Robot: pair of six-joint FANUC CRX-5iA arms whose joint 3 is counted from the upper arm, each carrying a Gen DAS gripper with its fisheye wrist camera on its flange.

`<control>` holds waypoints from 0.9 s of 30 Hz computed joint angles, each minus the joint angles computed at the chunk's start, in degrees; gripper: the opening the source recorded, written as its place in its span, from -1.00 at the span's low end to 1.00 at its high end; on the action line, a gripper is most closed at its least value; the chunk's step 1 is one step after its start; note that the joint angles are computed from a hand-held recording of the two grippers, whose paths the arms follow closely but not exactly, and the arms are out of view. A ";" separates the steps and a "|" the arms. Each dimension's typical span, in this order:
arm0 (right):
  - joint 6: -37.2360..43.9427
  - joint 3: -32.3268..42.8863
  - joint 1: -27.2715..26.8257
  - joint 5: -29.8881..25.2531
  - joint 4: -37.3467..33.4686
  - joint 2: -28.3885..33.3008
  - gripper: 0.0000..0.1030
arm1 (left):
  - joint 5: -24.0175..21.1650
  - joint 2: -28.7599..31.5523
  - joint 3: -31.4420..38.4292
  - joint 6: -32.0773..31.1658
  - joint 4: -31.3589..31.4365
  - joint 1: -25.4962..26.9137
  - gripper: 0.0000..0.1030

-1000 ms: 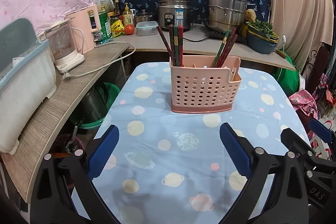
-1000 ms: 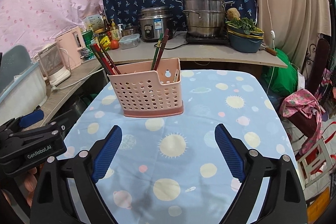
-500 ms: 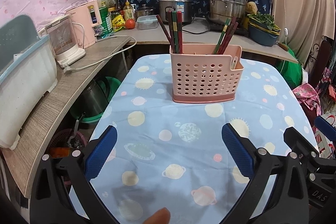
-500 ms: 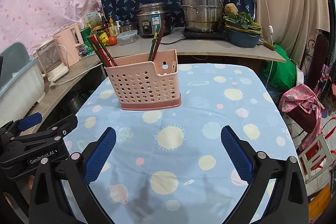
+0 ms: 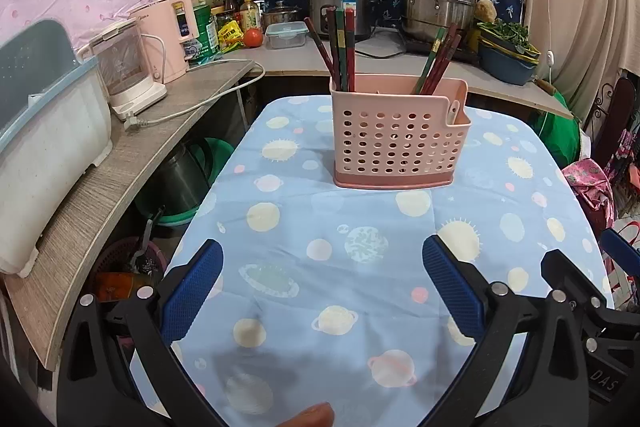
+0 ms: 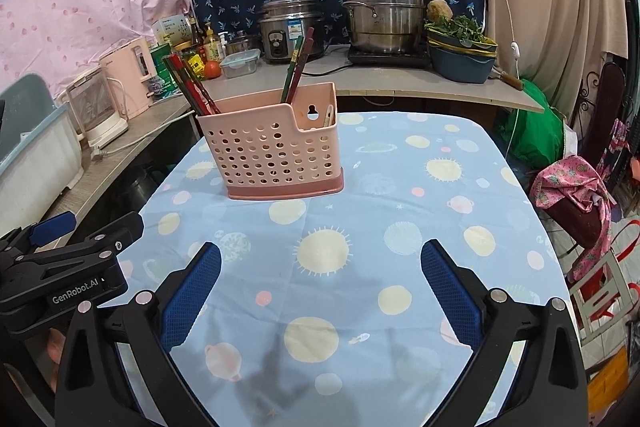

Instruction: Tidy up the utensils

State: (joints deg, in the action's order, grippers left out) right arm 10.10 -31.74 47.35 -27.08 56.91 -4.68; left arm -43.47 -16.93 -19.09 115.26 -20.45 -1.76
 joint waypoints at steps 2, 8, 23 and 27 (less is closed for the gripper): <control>0.58 0.07 0.15 -0.02 -0.57 0.05 0.87 | -0.17 0.08 0.04 -0.04 0.04 -0.02 0.86; 0.89 0.25 0.33 -0.26 -0.87 0.18 0.87 | -0.72 0.48 0.37 0.12 -0.19 -0.17 0.86; 0.86 0.64 0.55 -1.06 -0.10 0.76 0.87 | -1.29 0.93 0.71 0.40 -0.48 -0.22 0.86; 0.98 0.58 0.55 -1.05 -0.23 0.77 0.87 | -1.49 1.03 0.90 0.97 -1.05 -0.45 0.86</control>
State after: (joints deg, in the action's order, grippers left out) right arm 11.08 -31.16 47.90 -28.13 56.68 -3.90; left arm -44.95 -15.91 -18.19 116.23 -21.50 -2.22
